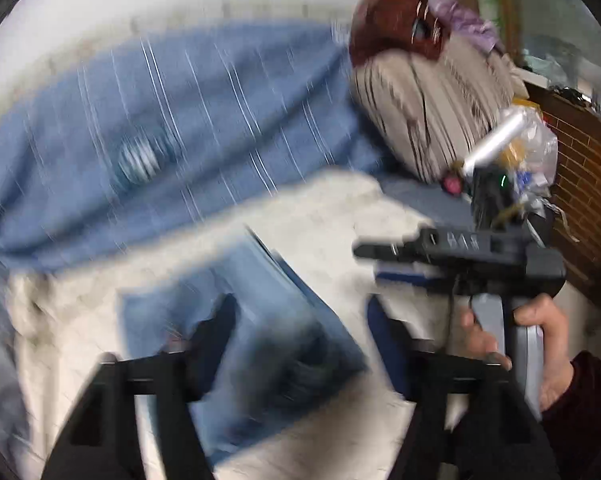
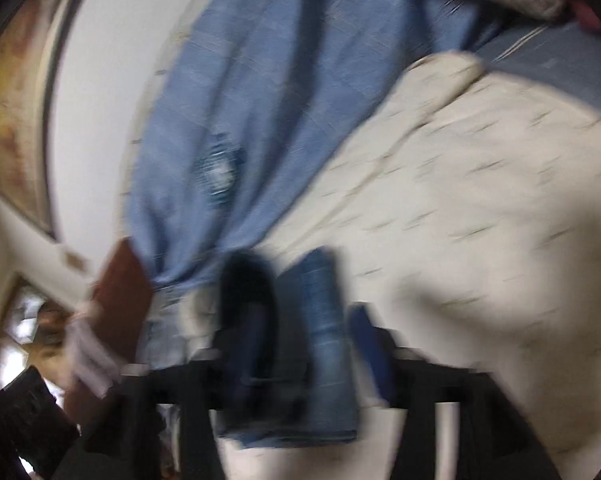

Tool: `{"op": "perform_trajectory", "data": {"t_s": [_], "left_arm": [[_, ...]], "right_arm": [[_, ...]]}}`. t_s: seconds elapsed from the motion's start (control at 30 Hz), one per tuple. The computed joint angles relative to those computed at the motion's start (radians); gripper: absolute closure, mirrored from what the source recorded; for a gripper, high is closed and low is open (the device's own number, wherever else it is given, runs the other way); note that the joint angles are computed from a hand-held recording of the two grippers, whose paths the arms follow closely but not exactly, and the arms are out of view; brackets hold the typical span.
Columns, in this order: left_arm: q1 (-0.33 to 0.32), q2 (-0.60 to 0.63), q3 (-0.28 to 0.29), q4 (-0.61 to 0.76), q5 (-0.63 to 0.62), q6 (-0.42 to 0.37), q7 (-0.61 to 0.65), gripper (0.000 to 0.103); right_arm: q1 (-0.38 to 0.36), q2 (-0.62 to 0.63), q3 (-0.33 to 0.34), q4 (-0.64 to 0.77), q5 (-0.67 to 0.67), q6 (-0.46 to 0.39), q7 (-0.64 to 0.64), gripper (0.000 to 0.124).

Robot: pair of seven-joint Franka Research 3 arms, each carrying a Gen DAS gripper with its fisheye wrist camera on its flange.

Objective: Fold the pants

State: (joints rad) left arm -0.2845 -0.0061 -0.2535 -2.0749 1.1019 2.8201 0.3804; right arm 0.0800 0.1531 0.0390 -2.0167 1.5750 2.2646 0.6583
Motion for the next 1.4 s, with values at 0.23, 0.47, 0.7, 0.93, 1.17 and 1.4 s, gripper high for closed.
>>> {"op": "perform_trajectory", "data": {"t_s": [0.23,0.47,0.7,0.93,1.17,1.4], "left_arm": [[0.053,-0.080,0.013,-0.100,-0.095,-0.174,-0.010,0.030],[0.117,-0.067,0.048,-0.215,-0.195,-0.119,-0.072,0.031],[0.137,0.013,0.057,-0.197,-0.131,0.043,-0.117,0.030],[0.144,0.039,0.101,-0.210,0.058,0.178,-0.350,0.030],[0.116,0.042,0.084,-0.162,0.314,0.106,-0.504,0.033],[0.075,0.070,0.057,-0.115,0.343,-0.012,-0.476,0.016]], "right_arm": [[0.021,0.033,0.025,0.032,-0.069,-0.050,0.046,0.053],[0.045,0.076,0.036,0.073,-0.133,0.015,0.145,0.053],[0.059,0.116,0.064,0.122,-0.230,-0.005,0.178,0.052],[0.120,0.079,0.094,0.098,-0.330,0.160,0.112,0.089],[0.149,-0.046,0.091,0.001,-0.121,0.289,-0.205,0.100],[0.200,0.013,0.029,0.004,-0.500,0.466,0.151,0.103]]}}
